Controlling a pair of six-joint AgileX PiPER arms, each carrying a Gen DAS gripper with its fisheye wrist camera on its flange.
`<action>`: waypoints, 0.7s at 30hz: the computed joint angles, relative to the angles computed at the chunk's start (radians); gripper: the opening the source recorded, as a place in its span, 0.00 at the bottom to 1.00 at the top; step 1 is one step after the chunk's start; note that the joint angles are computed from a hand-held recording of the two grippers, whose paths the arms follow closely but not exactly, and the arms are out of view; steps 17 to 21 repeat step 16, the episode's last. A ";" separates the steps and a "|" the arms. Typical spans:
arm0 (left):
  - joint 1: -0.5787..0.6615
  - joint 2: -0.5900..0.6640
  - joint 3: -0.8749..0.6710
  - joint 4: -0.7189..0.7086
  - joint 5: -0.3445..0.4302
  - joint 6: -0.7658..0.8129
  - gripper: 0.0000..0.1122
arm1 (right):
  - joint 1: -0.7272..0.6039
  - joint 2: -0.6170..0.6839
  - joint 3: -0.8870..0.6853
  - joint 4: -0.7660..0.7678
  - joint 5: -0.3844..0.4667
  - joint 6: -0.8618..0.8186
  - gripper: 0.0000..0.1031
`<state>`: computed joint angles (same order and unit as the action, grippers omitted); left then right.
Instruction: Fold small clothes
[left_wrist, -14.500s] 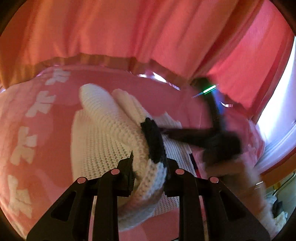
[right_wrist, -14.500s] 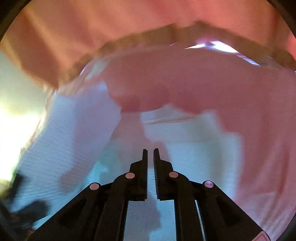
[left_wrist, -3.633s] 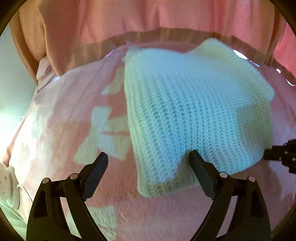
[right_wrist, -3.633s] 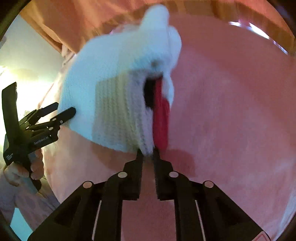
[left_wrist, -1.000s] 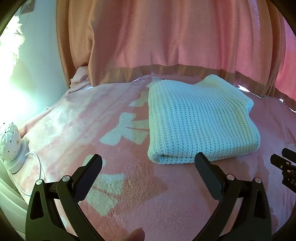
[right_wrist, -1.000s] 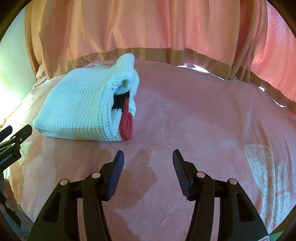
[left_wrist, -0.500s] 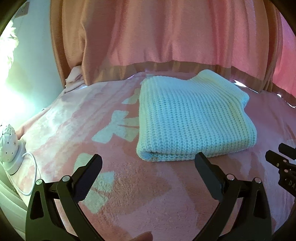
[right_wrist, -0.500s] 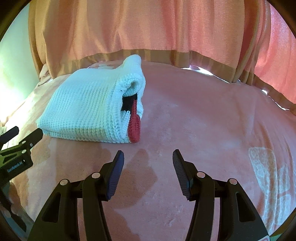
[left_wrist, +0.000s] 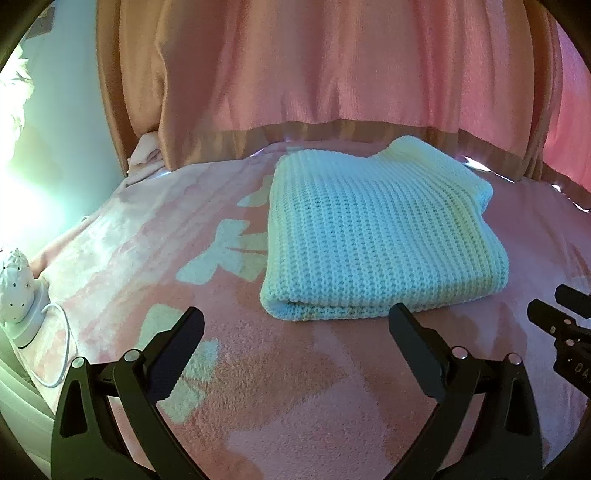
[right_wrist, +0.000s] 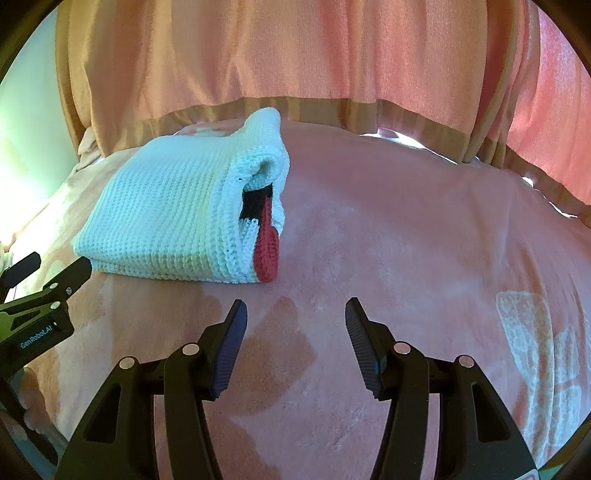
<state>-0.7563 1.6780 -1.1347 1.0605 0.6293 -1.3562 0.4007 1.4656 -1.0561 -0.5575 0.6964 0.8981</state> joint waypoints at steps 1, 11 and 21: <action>-0.004 0.002 0.002 0.007 0.005 -0.013 0.87 | 0.000 0.000 0.000 -0.001 -0.001 -0.001 0.52; -0.019 0.004 -0.001 0.011 0.016 -0.011 0.87 | 0.026 0.006 -0.006 -0.027 0.009 0.035 0.54; -0.026 0.000 0.006 0.041 0.015 -0.033 0.87 | 0.029 0.010 -0.009 -0.030 0.012 0.042 0.55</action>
